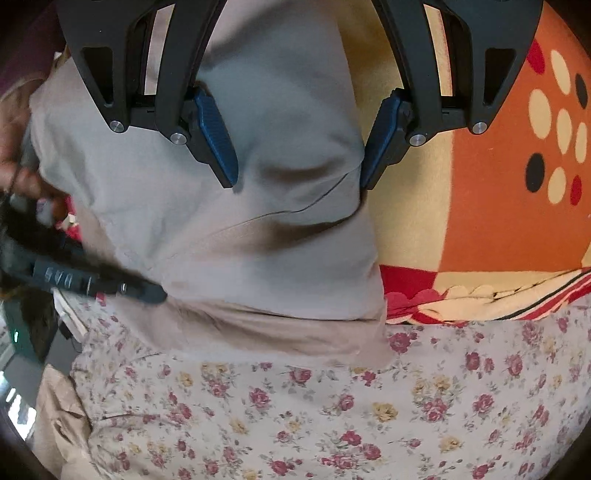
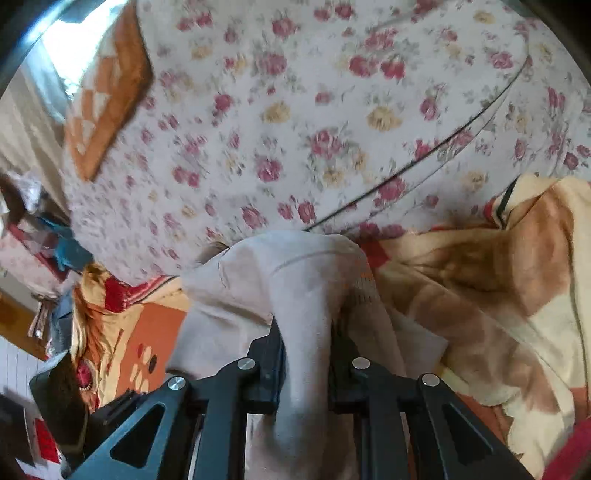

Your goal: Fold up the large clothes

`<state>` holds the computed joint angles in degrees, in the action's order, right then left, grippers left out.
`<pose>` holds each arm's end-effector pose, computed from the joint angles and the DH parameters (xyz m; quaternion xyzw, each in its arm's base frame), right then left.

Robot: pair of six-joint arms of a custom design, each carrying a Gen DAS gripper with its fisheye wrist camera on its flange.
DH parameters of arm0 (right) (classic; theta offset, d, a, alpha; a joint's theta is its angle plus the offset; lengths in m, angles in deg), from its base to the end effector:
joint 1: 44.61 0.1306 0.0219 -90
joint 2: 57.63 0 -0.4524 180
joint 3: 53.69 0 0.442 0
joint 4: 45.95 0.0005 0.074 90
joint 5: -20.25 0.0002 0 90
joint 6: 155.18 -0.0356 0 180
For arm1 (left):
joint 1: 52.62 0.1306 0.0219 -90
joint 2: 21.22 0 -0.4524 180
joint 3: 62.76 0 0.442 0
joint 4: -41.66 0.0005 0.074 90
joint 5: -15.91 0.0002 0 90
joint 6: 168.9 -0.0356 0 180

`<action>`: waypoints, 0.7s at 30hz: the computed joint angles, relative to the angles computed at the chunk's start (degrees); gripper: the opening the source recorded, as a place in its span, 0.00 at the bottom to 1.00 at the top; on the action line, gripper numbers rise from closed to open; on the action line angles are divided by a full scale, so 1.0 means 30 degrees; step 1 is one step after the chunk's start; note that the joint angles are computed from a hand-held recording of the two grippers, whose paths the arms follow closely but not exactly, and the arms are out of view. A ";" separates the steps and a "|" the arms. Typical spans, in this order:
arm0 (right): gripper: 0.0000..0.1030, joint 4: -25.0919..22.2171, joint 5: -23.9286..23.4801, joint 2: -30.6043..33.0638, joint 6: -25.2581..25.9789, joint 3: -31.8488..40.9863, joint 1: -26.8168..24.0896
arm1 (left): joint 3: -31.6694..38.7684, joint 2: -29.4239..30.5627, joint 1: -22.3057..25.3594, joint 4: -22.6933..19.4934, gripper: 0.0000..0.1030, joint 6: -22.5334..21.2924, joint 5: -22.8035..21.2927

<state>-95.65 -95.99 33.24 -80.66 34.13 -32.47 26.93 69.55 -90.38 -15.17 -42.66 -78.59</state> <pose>0.5190 0.1272 0.4750 -0.0456 0.9246 0.2831 0.2507 0.4188 -0.3214 0.4818 0.0019 0.9604 -0.1361 0.2433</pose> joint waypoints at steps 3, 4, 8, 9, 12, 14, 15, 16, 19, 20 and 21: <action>0.15 0.0705 0.0667 -0.0345 -0.1632 -0.1526 -0.0583 | -0.0493 0.0087 0.0040 0.0791 0.67 0.0413 0.1549; 0.15 0.0898 0.0437 -0.0328 -0.2200 -0.1932 -0.0759 | -0.0527 0.0168 -0.0032 0.0800 0.67 0.0564 0.1567; 0.17 0.0179 -0.0581 -0.0439 -0.2460 -0.1727 -0.1210 | -0.0260 0.0080 -0.0294 0.0239 0.67 0.0195 0.0872; 0.24 -0.0062 -0.0507 -0.0589 -0.2417 -0.1563 -0.1291 | -0.0241 0.0033 -0.0341 0.0139 0.67 0.0136 0.0788; 0.44 -0.0443 0.1201 -0.1543 -0.1983 -0.0979 -0.1193 | -0.0199 -0.0154 -0.0529 -0.0257 0.67 -0.0033 0.0321; 0.44 -0.0262 0.1138 -0.2125 -0.1396 -0.0764 -0.1041 | -0.0309 -0.0351 -0.0601 -0.0289 0.67 -0.0023 0.0312; 0.44 -0.0289 0.0874 -0.2283 -0.0977 -0.0581 -0.0903 | -0.0331 -0.0399 -0.0631 -0.0293 0.67 -0.0027 0.0276; 0.44 -0.0330 0.0598 -0.2321 -0.0466 -0.0334 -0.0653 | -0.0351 -0.0405 -0.0664 -0.0319 0.67 -0.0008 0.0187; 0.44 -0.0908 -0.0014 -0.1597 0.1480 0.0574 0.0338 | -0.0449 -0.0405 -0.0723 -0.0329 0.67 0.0145 0.0048; 0.44 -0.1113 0.0295 -0.1173 0.1868 0.0847 0.0689 | -0.0485 -0.0408 -0.0738 -0.0302 0.67 0.0161 0.0041; 0.44 -0.1190 0.1171 -0.0721 0.1948 0.1003 0.0978 | -0.0563 -0.0450 -0.0757 -0.0283 0.67 0.0112 0.0001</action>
